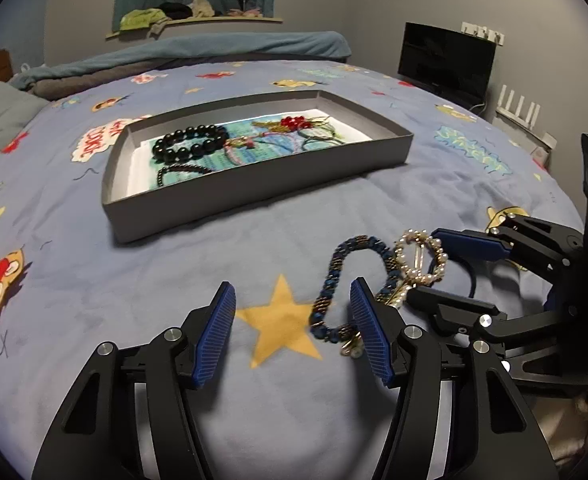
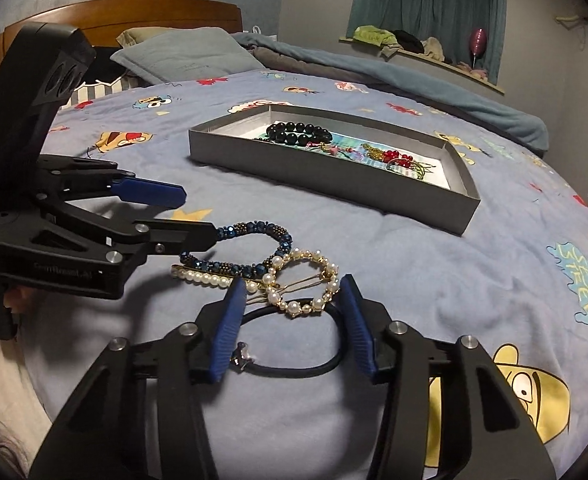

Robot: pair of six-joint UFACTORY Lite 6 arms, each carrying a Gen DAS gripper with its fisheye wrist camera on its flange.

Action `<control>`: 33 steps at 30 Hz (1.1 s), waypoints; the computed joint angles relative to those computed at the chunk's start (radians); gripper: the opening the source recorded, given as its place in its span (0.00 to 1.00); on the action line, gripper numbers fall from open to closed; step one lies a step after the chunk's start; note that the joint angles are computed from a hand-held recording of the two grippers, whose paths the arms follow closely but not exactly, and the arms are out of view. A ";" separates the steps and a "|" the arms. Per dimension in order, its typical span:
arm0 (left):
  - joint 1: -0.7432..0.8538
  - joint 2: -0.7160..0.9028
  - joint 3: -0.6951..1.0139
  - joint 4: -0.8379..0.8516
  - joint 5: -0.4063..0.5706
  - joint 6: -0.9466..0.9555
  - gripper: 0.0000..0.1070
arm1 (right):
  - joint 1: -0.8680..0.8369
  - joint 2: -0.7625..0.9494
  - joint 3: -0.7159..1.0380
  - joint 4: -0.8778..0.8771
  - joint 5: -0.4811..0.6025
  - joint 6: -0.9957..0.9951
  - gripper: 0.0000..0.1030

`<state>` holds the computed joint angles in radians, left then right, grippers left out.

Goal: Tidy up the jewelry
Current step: 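Grasp the blue bead bracelet with the left gripper while the right gripper grasps the pearl ring clip, then carry the blue bracelet and pearl clip into the tray and release both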

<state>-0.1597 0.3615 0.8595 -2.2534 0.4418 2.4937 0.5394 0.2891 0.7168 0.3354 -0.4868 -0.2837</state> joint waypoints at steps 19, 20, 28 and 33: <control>-0.104 0.066 0.061 -0.204 -0.057 0.212 0.25 | -0.107 -0.032 -0.014 -0.015 0.019 0.075 0.48; -0.114 0.069 0.062 -0.238 -0.065 0.249 0.24 | -0.102 -0.025 -0.006 0.003 0.020 0.056 0.49; -0.130 0.071 0.059 -0.347 -0.076 0.357 0.07 | -0.103 -0.005 0.017 0.025 0.021 0.051 0.54; -0.125 0.023 0.012 -0.411 -0.040 0.422 0.07 | -0.108 -0.027 -0.001 0.020 0.013 0.068 0.49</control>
